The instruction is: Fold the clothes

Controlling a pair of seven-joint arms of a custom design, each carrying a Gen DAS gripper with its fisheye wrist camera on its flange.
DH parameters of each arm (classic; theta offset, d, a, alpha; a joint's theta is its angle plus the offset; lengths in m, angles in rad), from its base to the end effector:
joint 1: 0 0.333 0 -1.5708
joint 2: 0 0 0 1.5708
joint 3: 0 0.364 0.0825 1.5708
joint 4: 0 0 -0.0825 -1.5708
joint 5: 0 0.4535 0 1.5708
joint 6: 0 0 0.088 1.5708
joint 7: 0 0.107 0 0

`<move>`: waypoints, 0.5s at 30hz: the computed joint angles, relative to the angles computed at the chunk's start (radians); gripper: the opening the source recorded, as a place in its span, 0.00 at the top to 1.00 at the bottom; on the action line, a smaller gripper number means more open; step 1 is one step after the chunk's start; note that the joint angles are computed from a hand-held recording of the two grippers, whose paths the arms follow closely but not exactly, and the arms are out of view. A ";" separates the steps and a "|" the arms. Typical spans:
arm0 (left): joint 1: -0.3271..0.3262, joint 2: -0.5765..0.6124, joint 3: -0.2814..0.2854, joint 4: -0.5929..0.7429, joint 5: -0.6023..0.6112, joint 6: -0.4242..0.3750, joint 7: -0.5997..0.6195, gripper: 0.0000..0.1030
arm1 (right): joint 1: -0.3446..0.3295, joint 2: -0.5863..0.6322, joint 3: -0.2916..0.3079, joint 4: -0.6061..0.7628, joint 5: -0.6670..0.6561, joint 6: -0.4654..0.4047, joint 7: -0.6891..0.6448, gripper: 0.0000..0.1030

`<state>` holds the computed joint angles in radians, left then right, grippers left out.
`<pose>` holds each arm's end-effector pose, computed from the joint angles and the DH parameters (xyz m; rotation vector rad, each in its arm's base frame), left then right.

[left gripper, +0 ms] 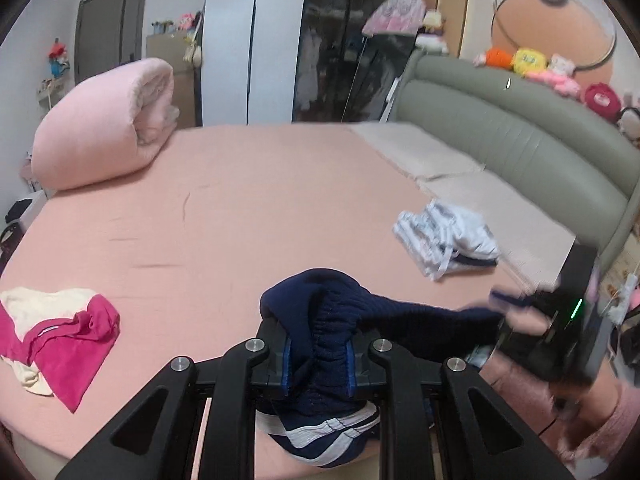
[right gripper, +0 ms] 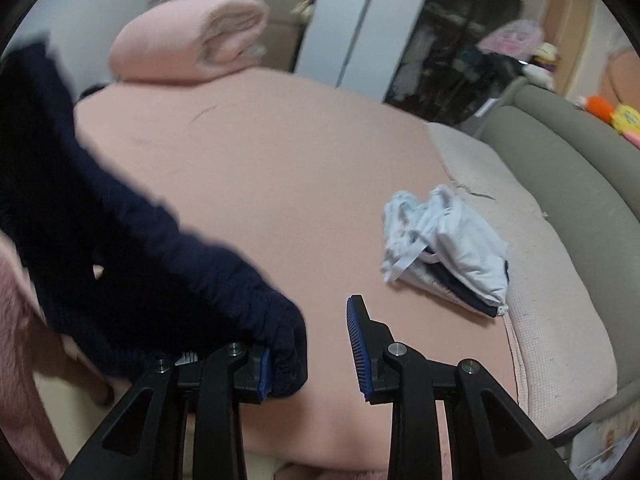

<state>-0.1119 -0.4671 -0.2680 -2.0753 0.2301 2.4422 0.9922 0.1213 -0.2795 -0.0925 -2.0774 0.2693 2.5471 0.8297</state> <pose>0.4622 -0.2221 0.7437 -1.7773 1.6716 -0.8687 0.5770 0.0068 0.6642 -2.2118 1.1685 -0.7493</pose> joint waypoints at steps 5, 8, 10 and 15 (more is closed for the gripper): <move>0.067 0.059 -0.006 0.158 0.123 0.038 0.018 0.83 | 0.012 0.148 -0.023 0.288 0.216 -0.098 0.023 0.72; 0.114 0.067 -0.029 0.247 0.227 0.077 0.016 0.82 | 0.002 0.189 -0.016 0.438 0.334 -0.091 -0.030 0.72; 0.110 0.048 -0.025 0.233 0.232 0.082 0.021 0.82 | -0.012 0.215 -0.013 0.537 0.412 -0.126 -0.052 0.68; 0.037 -0.040 0.021 0.055 0.088 0.027 0.048 0.82 | -0.063 0.191 -0.012 0.508 0.480 -0.269 -0.034 0.68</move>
